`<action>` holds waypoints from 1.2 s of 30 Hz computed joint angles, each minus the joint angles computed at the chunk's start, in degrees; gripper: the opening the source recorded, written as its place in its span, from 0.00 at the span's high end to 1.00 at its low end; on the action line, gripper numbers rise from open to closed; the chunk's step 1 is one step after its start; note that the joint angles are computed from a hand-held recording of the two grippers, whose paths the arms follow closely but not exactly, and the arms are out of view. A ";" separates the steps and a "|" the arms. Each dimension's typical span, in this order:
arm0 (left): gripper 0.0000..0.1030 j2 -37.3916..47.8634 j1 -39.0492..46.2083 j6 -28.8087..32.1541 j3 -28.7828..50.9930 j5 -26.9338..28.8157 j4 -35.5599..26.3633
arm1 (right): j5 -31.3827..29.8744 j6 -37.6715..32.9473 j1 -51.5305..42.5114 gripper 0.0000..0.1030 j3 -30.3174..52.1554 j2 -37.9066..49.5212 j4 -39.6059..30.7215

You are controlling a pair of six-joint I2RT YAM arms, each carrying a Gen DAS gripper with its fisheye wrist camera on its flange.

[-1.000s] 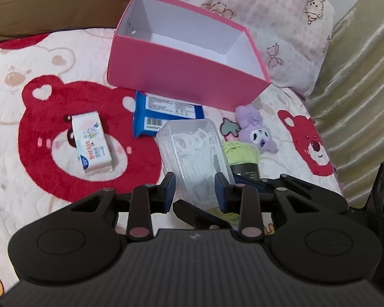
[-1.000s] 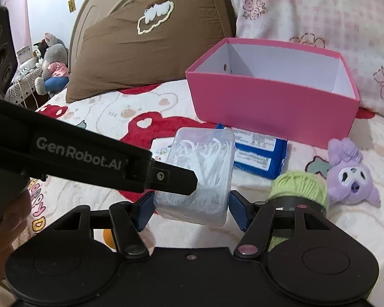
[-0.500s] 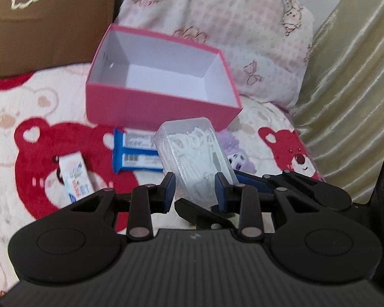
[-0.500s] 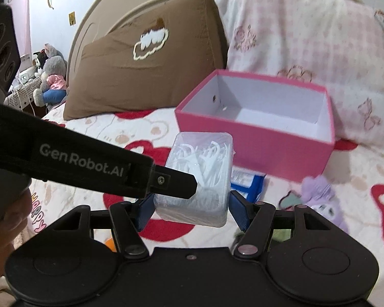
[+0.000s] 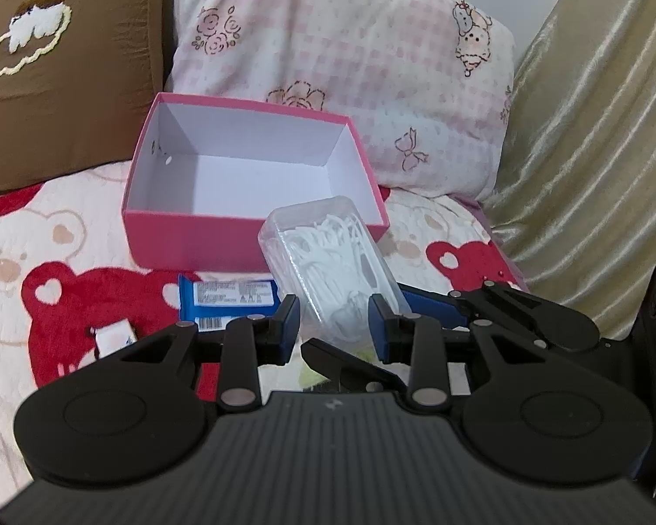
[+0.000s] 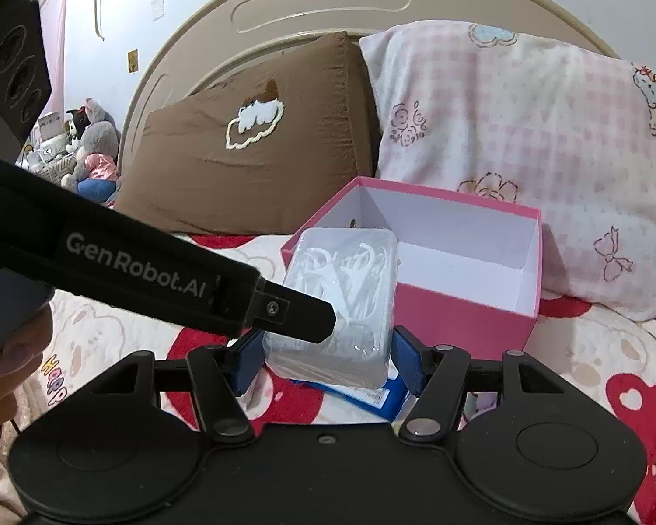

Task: Organize objects
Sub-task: 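Lift the floss-pick box with the left gripper and carry it into the pink box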

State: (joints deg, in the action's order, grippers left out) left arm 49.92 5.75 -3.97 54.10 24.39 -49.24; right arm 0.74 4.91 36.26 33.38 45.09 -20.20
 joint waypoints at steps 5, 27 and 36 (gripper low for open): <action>0.69 5.35 -1.85 -1.98 3.84 -0.13 2.72 | -3.08 -2.23 -4.57 0.35 2.49 3.30 1.09; 0.68 46.89 -3.77 -9.94 28.34 2.81 11.75 | -9.27 -3.91 -17.95 0.35 28.24 40.38 -0.48; 0.69 56.08 -3.18 -13.73 29.70 4.02 15.34 | -2.85 -6.71 -16.15 0.35 30.11 50.95 4.83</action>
